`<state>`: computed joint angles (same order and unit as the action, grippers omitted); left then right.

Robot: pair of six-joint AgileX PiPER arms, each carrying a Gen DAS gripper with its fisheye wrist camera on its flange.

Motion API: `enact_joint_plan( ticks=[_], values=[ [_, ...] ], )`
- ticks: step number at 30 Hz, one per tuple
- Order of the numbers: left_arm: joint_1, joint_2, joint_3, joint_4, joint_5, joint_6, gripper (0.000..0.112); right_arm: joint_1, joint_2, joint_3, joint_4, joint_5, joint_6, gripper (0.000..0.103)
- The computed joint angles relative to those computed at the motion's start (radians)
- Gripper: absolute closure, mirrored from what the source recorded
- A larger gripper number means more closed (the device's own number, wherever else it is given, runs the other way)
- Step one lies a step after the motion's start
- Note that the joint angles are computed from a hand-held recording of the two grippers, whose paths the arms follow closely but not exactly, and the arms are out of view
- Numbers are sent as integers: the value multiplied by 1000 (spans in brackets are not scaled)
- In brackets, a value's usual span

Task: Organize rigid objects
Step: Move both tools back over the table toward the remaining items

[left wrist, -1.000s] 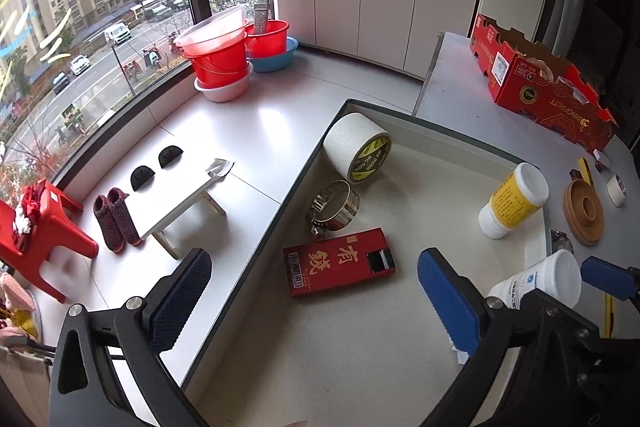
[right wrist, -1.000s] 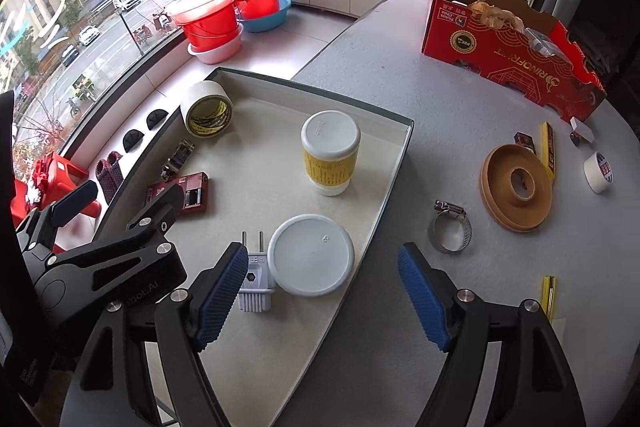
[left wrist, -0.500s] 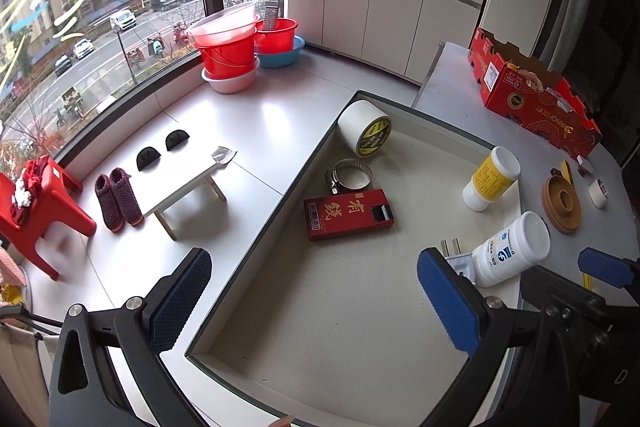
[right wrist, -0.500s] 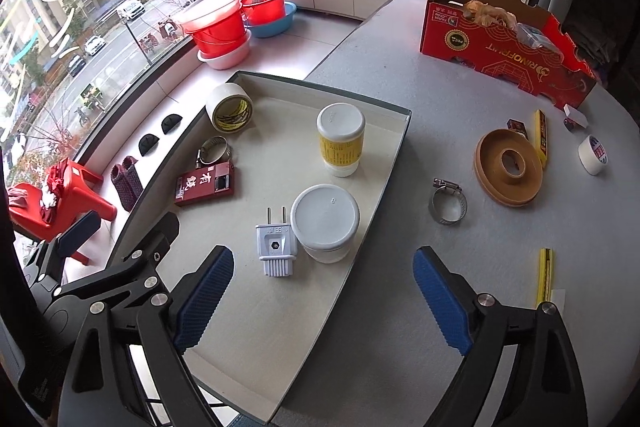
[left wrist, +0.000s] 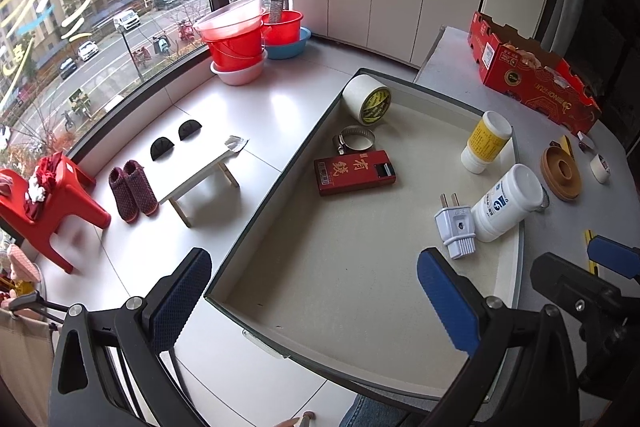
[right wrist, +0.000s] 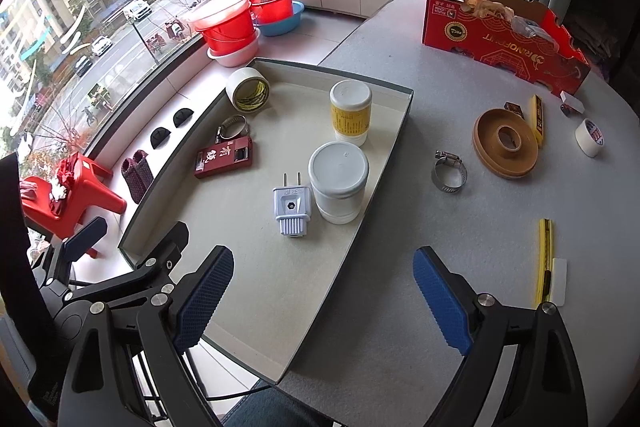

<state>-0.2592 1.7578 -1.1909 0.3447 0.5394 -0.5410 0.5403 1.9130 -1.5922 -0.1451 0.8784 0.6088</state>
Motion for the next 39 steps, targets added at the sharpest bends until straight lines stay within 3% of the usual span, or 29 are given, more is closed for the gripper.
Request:
enact_joint_plan(
  ticks=[7,12,18,23,31,35,39],
  values=[
    [-66,-49,38,76,26,-69,10,20,-75,89,-20,-44,17,11],
    [-149,-55,28,113,64,-88,10,-23,-197,268,4,-132,22,11],
    [-292,-17,-30,137,108,-103,10,-175,-371,543,-17,-199,81,11],
    [-392,52,-140,45,135,-12,10,-367,-445,713,-23,-208,100,11],
    [-506,384,-599,38,266,76,10,-605,-506,864,76,-259,-58,11],
    [-504,613,-930,35,408,135,10,-652,-516,896,89,-282,-114,11],
    [-480,831,-1280,-5,585,214,10,-605,-481,881,-9,-310,-71,11]
  ],
)
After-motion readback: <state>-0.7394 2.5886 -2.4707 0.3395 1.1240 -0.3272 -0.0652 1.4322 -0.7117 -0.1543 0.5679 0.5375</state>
